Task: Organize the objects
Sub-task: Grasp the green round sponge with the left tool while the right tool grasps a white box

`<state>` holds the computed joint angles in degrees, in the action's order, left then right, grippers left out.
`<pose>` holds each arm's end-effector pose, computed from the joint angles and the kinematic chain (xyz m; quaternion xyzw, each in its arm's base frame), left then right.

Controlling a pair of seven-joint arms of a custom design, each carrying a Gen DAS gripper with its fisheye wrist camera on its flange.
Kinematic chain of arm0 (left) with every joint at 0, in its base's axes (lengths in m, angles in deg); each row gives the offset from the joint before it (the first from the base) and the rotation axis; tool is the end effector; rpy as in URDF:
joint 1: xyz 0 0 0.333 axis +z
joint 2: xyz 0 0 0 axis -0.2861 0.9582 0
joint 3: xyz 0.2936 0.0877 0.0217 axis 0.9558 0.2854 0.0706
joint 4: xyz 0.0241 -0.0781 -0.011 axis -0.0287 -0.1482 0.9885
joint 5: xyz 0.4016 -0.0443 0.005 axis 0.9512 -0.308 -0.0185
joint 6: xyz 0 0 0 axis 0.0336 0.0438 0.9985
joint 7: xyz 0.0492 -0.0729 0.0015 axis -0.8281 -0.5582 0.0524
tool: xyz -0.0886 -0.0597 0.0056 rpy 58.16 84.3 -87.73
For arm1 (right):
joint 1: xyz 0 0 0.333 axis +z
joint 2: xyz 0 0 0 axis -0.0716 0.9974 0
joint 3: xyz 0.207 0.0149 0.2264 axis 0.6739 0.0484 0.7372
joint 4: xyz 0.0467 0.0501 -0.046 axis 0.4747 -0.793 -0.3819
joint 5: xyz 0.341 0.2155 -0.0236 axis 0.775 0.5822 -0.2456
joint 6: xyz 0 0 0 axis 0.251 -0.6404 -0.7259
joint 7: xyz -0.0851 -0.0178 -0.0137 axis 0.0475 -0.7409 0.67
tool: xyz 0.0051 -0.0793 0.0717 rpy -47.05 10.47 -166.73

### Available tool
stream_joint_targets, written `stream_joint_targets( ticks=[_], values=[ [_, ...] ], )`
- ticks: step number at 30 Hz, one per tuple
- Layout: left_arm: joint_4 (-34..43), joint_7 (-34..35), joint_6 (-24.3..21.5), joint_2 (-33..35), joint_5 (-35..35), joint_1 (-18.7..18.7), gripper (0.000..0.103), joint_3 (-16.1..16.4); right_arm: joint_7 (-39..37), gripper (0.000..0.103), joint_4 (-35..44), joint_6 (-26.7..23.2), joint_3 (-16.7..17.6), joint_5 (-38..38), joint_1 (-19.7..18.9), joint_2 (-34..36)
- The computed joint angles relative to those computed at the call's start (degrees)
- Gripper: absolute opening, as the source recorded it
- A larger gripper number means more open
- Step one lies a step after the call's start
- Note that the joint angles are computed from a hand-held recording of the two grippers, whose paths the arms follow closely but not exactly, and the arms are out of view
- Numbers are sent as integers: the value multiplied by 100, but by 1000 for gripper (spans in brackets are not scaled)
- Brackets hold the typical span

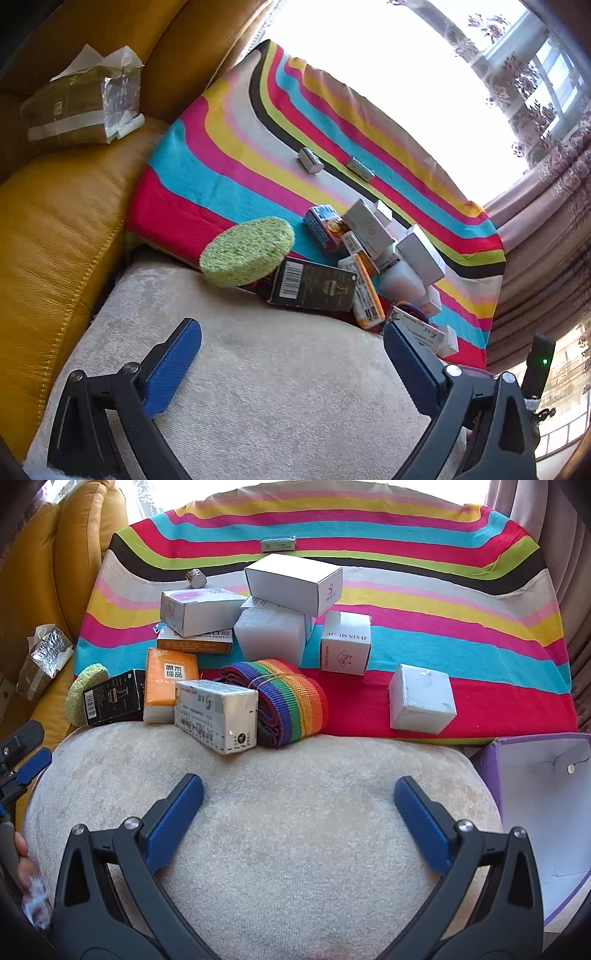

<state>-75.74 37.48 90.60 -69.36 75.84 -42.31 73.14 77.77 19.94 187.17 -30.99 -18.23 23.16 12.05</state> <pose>0.5281 -0.3668 0.3503 -0.8871 0.2643 -0.3293 0.1866 0.7241 0.4060 0.3841 -0.8591 0.4435 -0.0771 0.2435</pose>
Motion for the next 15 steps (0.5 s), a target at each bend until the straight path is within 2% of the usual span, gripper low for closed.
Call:
stream_joint_targets(
  ticks=[2,5,7,9,15],
  values=[
    [-91,-74,39,-63,-86,63,100,22,-96,103,225,-223,81,81,-68,100],
    [-239,-196,382,-94,-182,230,100,82,-431,103,661,-646,264,308,-233,307],
    [-230,-16,652,-19,-353,373,100,98,-628,103,324,-475,394,584,-382,123],
    [-279,-119,1052,46,-371,469,100,192,-779,103,19,-311,492,843,-509,-48],
    [-318,-302,1866,208,-382,594,101,460,-972,103,-201,-239,556,1272,-721,-223]
  ],
)
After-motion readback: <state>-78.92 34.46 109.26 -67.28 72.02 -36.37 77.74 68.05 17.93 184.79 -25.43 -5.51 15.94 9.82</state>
